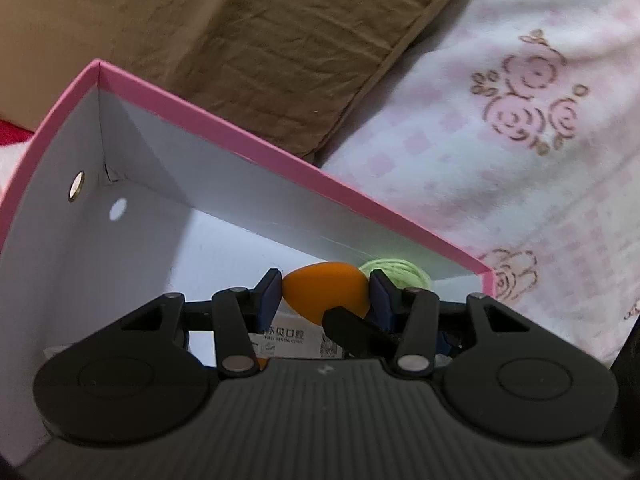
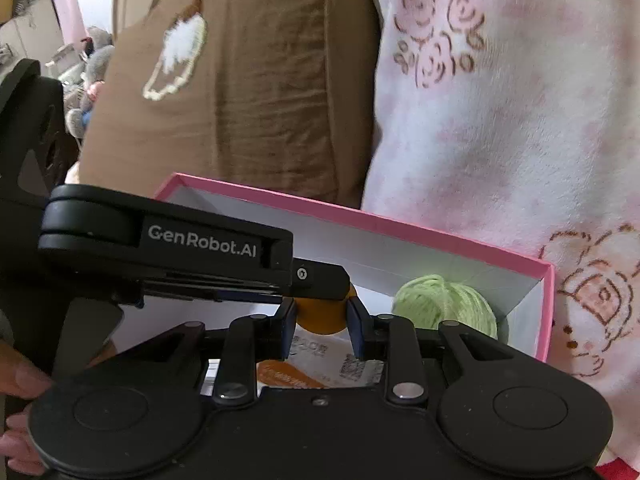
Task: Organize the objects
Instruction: 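Lower the sponge into the pink box and open the left gripper, then withdraw the left tool from the pink box toward the purple plush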
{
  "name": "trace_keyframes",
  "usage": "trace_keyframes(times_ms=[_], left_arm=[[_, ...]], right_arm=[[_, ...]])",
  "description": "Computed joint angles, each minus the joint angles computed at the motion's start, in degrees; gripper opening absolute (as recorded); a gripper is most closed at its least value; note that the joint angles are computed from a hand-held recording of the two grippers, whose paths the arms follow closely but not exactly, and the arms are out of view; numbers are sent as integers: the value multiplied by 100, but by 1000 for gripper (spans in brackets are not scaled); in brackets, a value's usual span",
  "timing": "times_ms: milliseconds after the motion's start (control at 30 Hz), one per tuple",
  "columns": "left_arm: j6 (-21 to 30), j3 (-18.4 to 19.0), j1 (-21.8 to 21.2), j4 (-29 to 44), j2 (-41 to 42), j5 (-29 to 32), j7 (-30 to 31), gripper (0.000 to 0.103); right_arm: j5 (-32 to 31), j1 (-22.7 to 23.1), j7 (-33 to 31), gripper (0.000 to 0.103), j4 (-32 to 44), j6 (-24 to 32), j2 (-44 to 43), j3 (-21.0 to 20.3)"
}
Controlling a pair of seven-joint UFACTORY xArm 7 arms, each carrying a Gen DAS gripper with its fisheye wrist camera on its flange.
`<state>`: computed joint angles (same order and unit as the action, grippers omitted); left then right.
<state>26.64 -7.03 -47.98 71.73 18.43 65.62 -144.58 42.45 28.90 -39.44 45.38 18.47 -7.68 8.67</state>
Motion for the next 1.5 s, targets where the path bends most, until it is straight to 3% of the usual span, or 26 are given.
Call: trace_keyframes(times_ms=[333,433,600,800,1000,1267,1500], left_arm=[[2,120,-98,218,236,-171,275,47],[15,94,-105,192,161,-284,282,48],[589,-77,-191,405,144,-685,1037,50],[761,-90,-286,337,-11,-872,1276,50],[1076,-351,-204,210,-307,-1345,1749,50],[1878,-721,-316,251,-640,-1742,2346,51],[3425,-1078,-700,847,-771,-1894,2981,51]], right_arm=[[-892,-138,543,32,48,-174,249,163],[-782,-33,278,32,-179,-563,120,162],[-622,316,-108,35,-625,-944,-261,-66],[-161,623,-288,35,-665,-918,-394,-440],[409,817,-788,35,-942,-784,-867,-719],[100,741,-492,35,-1327,-324,-1633,-774],[-464,850,50,37,-1787,69,-2608,-746]])
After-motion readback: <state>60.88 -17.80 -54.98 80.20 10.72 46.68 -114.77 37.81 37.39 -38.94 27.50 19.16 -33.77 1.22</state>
